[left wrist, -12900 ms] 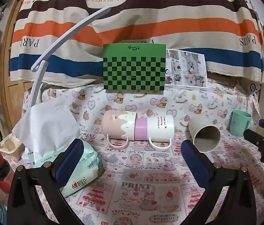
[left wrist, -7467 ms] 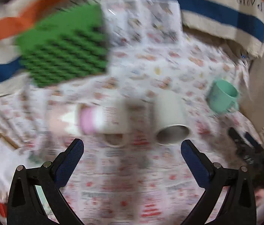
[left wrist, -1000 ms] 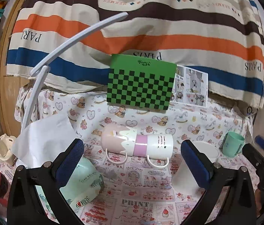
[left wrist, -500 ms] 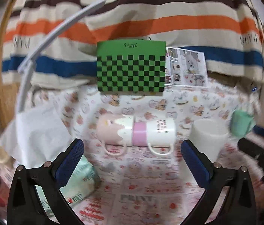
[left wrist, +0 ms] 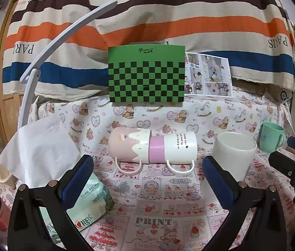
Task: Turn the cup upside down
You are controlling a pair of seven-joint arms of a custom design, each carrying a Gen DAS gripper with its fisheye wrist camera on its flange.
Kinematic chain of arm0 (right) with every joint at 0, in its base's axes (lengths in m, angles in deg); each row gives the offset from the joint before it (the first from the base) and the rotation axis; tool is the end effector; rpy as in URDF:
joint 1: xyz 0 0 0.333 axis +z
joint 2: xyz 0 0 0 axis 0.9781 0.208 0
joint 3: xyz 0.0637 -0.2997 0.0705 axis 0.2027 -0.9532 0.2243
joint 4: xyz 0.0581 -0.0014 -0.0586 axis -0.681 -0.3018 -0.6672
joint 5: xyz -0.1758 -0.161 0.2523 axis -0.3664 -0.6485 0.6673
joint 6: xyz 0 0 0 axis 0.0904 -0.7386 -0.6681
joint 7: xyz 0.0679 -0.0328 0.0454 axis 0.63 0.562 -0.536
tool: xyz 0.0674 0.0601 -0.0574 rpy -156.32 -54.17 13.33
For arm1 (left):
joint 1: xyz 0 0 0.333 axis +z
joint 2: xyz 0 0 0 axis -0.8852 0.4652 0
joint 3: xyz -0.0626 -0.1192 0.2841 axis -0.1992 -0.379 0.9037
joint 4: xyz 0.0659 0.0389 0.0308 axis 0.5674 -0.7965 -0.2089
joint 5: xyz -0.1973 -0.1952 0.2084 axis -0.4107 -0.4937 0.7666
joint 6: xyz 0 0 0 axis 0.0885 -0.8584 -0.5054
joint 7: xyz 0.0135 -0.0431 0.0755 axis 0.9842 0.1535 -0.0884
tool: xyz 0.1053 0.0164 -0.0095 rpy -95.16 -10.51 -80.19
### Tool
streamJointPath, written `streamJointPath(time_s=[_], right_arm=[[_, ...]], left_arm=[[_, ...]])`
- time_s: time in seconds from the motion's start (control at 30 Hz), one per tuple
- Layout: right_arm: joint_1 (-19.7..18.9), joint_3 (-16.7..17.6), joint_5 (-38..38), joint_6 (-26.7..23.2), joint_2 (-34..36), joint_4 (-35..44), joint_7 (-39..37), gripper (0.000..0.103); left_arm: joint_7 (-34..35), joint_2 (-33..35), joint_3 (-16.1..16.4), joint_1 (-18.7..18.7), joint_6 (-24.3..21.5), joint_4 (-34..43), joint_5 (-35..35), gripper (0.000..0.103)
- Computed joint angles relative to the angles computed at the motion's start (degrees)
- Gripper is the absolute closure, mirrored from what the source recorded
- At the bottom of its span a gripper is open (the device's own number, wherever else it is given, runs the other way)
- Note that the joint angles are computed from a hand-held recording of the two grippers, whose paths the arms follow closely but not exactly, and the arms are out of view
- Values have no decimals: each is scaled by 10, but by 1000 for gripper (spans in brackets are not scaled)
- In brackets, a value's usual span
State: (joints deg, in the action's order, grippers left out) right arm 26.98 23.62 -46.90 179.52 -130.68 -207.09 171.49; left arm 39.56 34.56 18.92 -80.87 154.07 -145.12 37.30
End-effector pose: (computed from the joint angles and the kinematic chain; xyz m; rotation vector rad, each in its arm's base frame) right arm 0.3545 0.1451 0.4623 -1.2190 1.6592 -1.2610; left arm 0.4751 -0.2672 0.4856 -1.0518 1.8775 -1.3813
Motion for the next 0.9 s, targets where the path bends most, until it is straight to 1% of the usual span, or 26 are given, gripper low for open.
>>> streamJointPath(time_s=[0.2, 0.5, 0.77, 0.9], right_arm=[[2, -1, 0, 4, 3, -2, -1, 0], [4, -1, 4, 9, 10, -1, -9, 0], [4, -1, 6, 8, 10, -1, -11, 0], [3, 0, 8, 9, 8, -2, -10, 0]], left_arm=[[20, -1, 2, -9, 3, -2, -16, 0], [29, -3, 1, -10, 1, -3, -25, 0], [10, -3, -2, -1, -4, -1, -8, 0], [11, -3, 0, -2, -3, -1, -8, 0]])
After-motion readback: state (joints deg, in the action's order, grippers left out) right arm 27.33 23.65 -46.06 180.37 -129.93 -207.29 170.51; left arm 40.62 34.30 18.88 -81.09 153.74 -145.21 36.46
